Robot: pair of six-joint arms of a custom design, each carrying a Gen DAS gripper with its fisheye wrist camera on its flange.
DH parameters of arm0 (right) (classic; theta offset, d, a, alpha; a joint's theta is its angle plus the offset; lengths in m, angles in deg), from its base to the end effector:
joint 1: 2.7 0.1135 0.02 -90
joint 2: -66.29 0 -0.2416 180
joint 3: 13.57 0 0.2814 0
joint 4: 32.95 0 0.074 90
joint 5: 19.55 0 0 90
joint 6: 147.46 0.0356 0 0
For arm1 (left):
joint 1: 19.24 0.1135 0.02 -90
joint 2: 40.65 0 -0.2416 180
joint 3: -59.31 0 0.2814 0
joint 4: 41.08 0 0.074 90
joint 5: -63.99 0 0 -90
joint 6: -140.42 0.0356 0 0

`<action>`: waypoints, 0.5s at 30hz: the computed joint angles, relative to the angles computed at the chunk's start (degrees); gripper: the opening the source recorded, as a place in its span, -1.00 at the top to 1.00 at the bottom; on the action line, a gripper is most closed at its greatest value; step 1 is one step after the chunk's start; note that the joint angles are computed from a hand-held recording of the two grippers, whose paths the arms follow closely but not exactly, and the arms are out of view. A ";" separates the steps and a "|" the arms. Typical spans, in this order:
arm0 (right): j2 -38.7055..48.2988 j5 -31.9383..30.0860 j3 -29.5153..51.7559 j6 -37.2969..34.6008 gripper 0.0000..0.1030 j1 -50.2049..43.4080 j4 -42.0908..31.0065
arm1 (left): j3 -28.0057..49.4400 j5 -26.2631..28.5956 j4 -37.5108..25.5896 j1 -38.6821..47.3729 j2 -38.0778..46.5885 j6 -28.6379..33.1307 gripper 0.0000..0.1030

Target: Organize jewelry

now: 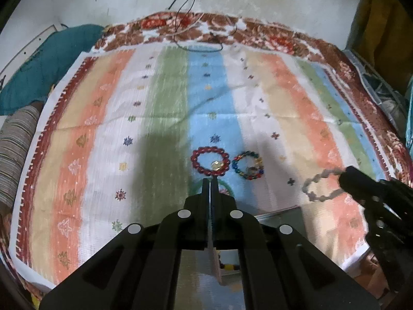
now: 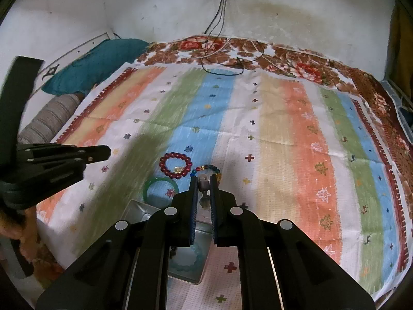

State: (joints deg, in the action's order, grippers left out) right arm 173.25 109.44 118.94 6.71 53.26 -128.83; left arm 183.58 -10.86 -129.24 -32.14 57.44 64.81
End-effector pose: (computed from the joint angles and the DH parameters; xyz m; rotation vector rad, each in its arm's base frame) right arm 0.2305 0.3012 0.3702 0.3172 2.3717 -0.0631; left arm 0.3463 -0.0889 0.3812 0.7052 2.5352 -0.3412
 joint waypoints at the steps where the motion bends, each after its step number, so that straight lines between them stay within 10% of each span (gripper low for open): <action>1: 0.05 -0.09 0.01 -0.02 0.81 -0.01 0.01 | 0.76 0.07 -0.64 0.18 1.06 -0.14 0.97; 7: 0.72 -1.14 0.31 -0.71 0.81 -0.26 0.37 | 4.53 -0.82 -2.94 0.28 7.42 -1.35 0.51; 15: 1.03 -2.11 0.49 -1.94 0.81 -0.75 1.25 | 5.94 -4.06 -3.14 -2.04 12.60 -2.00 0.40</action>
